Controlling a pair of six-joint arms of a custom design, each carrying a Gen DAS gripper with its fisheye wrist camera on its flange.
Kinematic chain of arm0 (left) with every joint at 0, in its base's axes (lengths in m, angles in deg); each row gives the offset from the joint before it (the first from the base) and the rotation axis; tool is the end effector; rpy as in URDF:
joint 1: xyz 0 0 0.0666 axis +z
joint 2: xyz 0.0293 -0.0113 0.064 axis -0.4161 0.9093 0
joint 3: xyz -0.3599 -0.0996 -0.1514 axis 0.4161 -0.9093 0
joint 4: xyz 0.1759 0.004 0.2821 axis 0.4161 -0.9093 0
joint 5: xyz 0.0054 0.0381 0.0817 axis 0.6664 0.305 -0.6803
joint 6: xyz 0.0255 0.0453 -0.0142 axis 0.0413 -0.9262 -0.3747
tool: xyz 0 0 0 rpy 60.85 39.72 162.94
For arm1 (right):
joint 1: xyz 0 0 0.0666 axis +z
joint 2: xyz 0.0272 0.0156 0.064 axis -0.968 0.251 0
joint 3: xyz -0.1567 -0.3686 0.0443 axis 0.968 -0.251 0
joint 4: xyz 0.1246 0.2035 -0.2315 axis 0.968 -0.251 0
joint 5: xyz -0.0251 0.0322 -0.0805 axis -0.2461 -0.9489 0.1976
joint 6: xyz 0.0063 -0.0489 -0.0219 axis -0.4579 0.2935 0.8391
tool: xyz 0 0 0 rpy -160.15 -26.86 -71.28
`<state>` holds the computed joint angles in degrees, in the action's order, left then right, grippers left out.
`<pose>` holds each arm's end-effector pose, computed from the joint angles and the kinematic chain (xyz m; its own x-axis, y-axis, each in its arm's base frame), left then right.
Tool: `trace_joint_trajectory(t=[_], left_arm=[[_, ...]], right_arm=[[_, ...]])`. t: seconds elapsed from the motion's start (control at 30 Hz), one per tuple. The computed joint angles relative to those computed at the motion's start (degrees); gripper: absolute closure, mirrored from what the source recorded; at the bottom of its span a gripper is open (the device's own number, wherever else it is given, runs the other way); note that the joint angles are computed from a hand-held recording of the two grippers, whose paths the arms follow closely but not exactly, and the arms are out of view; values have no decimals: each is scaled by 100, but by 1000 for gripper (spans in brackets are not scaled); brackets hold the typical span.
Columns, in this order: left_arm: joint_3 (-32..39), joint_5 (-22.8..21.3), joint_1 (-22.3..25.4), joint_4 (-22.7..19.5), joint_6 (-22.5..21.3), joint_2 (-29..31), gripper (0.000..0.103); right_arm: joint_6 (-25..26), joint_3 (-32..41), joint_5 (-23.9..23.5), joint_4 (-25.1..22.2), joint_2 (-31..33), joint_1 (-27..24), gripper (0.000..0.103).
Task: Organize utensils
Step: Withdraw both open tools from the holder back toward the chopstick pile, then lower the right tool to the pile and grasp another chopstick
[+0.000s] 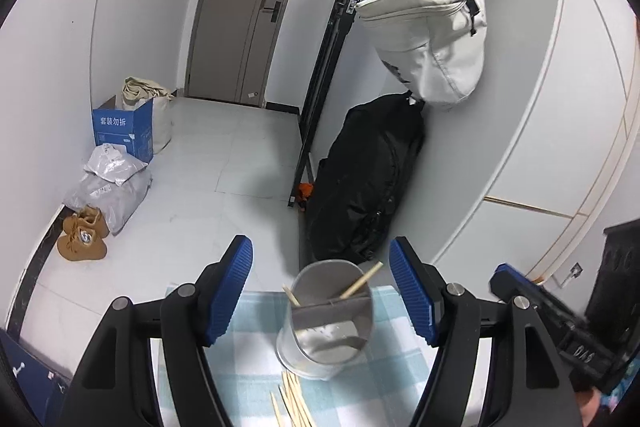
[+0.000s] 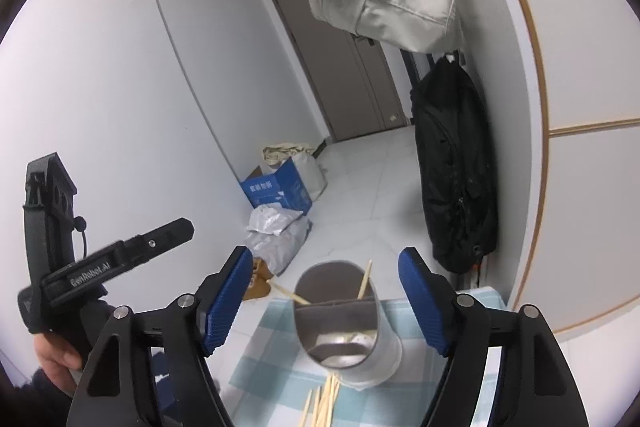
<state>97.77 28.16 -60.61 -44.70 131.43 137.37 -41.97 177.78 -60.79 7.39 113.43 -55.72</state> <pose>0.4782 -0.3255 0.5428 -0.4768 -0.3646 -0.7998 -0.2018 0.9310 -0.3042 0.5764 0.2252 0.5299 -0.5486 -0.0826 -0.8320 -0.6353 0.6882 0.3506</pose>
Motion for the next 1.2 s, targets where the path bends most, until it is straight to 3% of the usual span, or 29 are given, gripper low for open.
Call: trace_joint_trajectory(t=[0.1,0.17,0.4,0.6,0.73,0.83,1.03,1.1,1.2], left_arm=[[2,-191,-141,-131,96,-53,33],[-30,-301,-212,-224,240,-91,25],[-492,-580,-438,-472,780,-241,25],[-1273,-947,-617,-290,1230,-389,24],[-1627,-1092,-645,-175,1279,-347,23],[-1866,-1082,-606,-129,1438,-323,22],[-2425,-794,-367,51,1937,-377,22],[-2590,-653,-282,68,2044,-408,22],[-2762,-589,-130,-37,2269,-426,22]], right_arm=[[-57,-430,-11,175,-258,1,26],[-85,-676,-32,291,-388,-1,26],[-114,-1684,-56,692,-853,8,16],[78,-2583,94,1037,-1155,54,12],[259,-3020,253,1158,-1218,118,12],[356,-3141,389,1075,-1150,167,12],[816,-2864,598,392,-793,311,16],[997,-2711,674,141,-641,375,28],[1244,-2290,836,-383,-291,496,39]])
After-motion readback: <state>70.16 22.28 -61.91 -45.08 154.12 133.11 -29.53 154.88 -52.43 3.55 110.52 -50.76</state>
